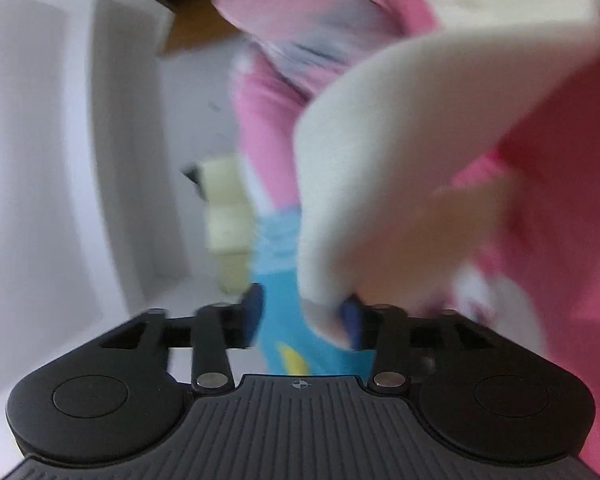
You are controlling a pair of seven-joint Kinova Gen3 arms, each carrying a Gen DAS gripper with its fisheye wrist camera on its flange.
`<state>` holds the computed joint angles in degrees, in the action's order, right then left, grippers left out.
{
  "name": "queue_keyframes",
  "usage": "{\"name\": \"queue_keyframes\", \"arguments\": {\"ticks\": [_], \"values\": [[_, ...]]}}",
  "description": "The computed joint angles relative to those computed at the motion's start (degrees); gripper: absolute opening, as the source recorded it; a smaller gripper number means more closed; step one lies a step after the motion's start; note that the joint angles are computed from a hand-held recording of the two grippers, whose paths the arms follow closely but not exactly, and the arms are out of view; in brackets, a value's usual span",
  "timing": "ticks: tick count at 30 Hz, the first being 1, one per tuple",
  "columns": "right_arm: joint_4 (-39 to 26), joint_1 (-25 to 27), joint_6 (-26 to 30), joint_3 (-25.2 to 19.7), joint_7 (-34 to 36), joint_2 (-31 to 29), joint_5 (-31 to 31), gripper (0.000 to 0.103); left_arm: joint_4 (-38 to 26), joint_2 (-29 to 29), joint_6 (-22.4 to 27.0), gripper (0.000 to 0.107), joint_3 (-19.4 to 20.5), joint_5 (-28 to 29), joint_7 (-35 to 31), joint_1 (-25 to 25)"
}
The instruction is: Fold clothes
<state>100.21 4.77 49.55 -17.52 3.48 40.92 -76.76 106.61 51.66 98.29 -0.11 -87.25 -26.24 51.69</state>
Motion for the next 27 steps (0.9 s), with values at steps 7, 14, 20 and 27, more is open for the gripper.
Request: {"name": "queue_keyframes", "arguments": {"ticks": [7, 14, 20, 27], "values": [[-0.5, -0.1, 0.3, 0.0, -0.5, 0.3, 0.4, 0.033, 1.1, -0.1, 9.4, 0.055, 16.0, 16.3, 14.7, -13.4], [-0.9, 0.1, 0.6, -0.1, -1.1, 0.6, 0.7, 0.033, -2.1, -16.1, 4.6, 0.056, 6.3, 28.8, 31.0, -4.8], [-1.2, -0.4, -0.1, 0.2, -3.1, 0.0, 1.7, 0.033, -9.1, -21.7, -6.8, 0.063, 9.7, 19.4, 36.9, -2.4], [3.8, -2.5, -7.1, 1.2, -4.6, -10.8, 4.4, 0.045, -15.1, -16.6, -22.9, 0.062, 19.4, 11.5, 45.9, -12.2]]}}
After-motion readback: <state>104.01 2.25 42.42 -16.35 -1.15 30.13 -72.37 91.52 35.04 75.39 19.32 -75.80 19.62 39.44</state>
